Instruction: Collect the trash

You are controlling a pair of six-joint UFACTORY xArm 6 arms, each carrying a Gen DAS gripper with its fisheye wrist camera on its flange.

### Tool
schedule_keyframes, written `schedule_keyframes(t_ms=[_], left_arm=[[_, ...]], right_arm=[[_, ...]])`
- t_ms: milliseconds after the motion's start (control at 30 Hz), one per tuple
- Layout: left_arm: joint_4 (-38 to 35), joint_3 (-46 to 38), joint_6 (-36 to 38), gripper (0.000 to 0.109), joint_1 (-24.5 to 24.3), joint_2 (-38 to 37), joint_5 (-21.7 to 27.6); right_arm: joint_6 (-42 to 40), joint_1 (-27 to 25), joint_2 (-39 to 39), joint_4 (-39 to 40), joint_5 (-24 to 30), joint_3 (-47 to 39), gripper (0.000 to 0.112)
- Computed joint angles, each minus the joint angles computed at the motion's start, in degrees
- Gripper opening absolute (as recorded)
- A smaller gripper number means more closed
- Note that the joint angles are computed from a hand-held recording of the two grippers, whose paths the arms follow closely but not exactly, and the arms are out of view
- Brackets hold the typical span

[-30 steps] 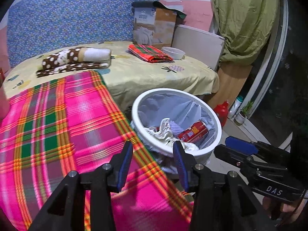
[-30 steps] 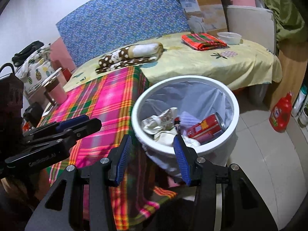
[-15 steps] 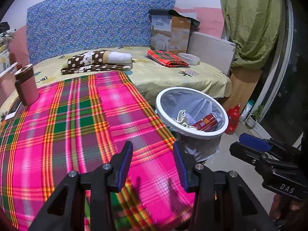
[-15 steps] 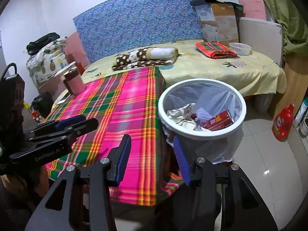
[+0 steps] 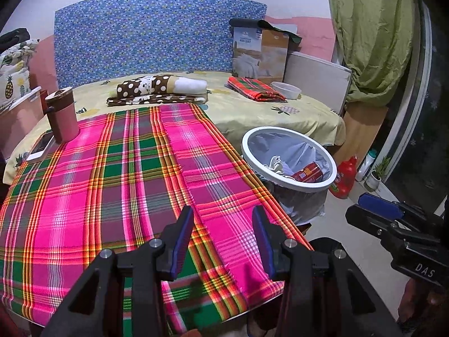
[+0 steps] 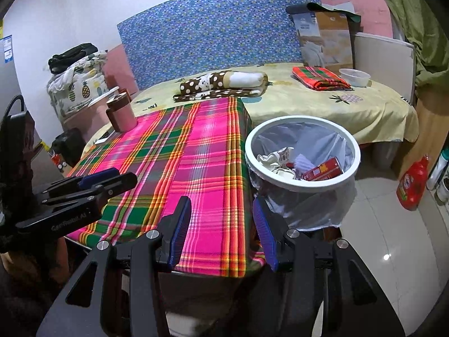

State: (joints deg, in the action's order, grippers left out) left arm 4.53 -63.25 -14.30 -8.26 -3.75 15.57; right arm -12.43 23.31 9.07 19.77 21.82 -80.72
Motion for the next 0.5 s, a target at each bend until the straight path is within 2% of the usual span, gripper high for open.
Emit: schedule_keyframes(t_ms=[500], left_arm=[[0.69, 1.32, -0.5, 0.045, -0.05, -1.19, -0.09]], right_arm=[[0.18, 0.14, -0.25, -0.17, -0.27, 0.39, 0.048]])
